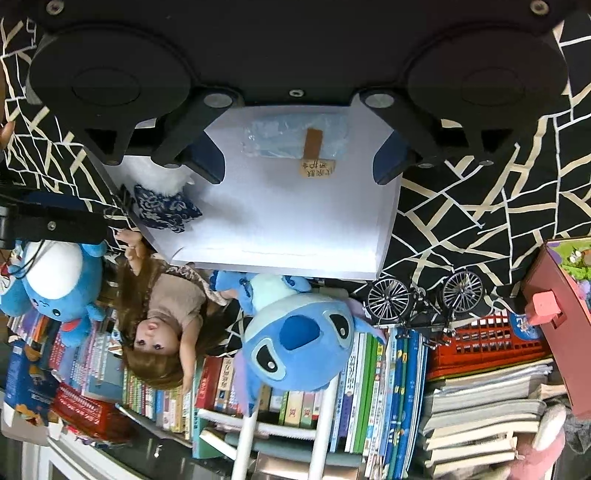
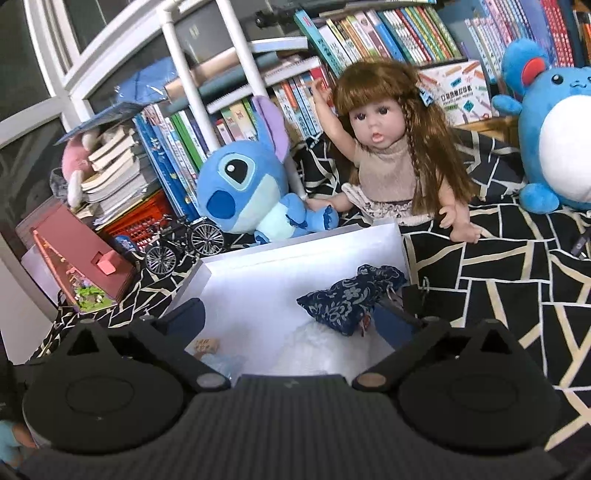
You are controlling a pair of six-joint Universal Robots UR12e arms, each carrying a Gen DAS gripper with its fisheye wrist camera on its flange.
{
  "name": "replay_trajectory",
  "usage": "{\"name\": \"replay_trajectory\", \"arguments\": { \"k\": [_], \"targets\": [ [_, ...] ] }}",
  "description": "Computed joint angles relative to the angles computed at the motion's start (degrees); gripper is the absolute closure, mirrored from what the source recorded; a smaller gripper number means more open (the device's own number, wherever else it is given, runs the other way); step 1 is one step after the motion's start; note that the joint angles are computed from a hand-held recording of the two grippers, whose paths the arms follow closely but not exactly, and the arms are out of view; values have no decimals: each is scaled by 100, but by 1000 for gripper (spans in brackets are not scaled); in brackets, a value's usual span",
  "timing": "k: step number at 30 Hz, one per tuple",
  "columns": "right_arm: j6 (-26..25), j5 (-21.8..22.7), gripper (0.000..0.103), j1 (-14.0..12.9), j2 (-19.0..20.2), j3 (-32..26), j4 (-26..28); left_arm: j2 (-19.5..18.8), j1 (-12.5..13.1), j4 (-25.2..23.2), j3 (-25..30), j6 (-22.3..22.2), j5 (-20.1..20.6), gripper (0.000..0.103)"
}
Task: Organize soft objects
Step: 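Lower into the box and open both tools to release the tag and cloth, then move both open tools back from the box to the pile of soft items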
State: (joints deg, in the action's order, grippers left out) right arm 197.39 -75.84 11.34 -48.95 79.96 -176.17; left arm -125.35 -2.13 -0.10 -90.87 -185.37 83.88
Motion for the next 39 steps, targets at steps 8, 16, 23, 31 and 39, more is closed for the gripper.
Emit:
{"name": "replay_trajectory", "arguments": {
  "k": [8,16,23,31,39],
  "targets": [
    [73,127,0,-66,-226,467,-499,200,18,443,-435,108,-91,15],
    [143,160,0,-106,-406,872,-843,371,40,824,-834,196,-233,14],
    [-12,54,0,-98,-532,1171,-1094,498,67,1021,-1137,125,-328,14],
    [-265,-134,0,-53,-620,1470,-1462,597,74,1388,-1455,256,-330,13],
    [-663,-353,0,41,-672,1712,-1819,681,97,1682,-1721,208,-314,13]
  ]
}}
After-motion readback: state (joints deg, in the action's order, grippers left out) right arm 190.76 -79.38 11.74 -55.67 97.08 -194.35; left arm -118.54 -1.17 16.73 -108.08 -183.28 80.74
